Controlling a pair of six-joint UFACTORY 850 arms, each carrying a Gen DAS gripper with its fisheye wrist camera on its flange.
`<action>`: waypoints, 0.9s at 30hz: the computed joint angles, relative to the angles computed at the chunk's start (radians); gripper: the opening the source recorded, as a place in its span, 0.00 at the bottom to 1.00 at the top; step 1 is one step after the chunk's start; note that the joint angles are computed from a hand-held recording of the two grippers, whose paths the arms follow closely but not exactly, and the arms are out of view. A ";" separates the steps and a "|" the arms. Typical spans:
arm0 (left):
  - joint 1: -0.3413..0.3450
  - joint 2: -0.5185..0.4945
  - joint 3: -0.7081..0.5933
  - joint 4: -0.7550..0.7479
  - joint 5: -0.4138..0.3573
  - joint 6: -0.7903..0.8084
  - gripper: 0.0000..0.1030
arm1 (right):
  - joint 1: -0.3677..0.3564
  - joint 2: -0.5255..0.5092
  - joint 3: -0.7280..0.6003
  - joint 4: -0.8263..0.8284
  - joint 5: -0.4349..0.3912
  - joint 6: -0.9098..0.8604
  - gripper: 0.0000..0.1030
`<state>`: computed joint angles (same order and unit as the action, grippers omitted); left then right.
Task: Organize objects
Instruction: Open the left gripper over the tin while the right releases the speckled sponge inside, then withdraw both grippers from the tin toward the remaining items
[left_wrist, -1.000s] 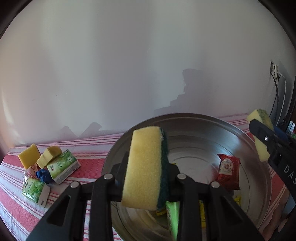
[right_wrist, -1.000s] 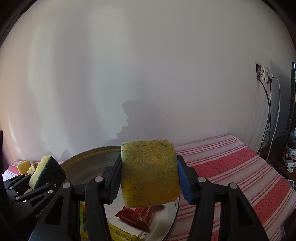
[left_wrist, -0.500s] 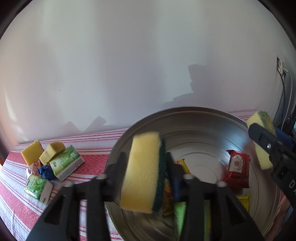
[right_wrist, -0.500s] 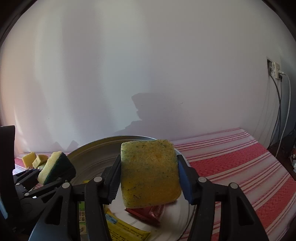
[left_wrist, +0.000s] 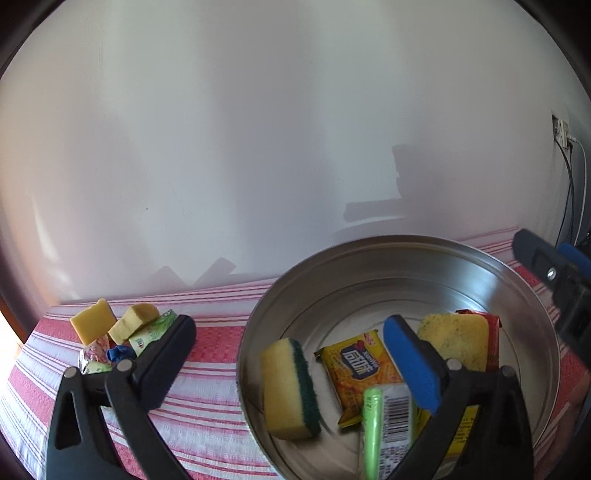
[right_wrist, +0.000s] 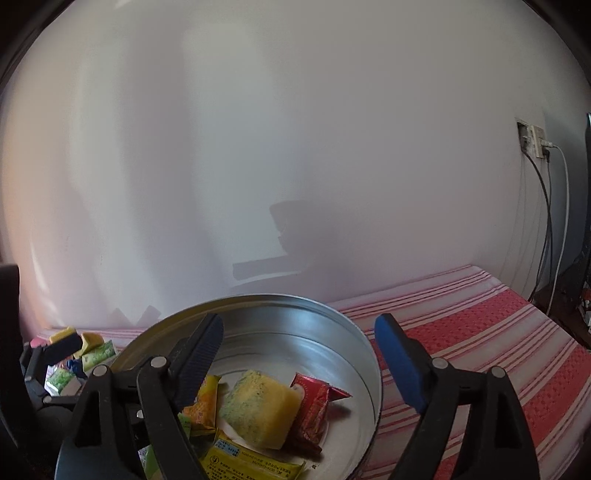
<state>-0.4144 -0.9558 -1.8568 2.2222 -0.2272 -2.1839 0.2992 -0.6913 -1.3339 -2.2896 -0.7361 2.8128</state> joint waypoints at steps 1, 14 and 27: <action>0.001 0.006 0.009 0.026 -0.004 -0.032 1.00 | 0.001 0.002 0.004 0.008 -0.015 0.007 0.83; 0.047 0.071 0.138 0.233 -0.097 -0.257 1.00 | 0.046 -0.002 0.043 -0.023 -0.215 0.073 0.83; 0.112 0.109 0.253 0.422 -0.235 -0.458 1.00 | 0.094 -0.047 0.036 0.054 -0.434 0.062 0.86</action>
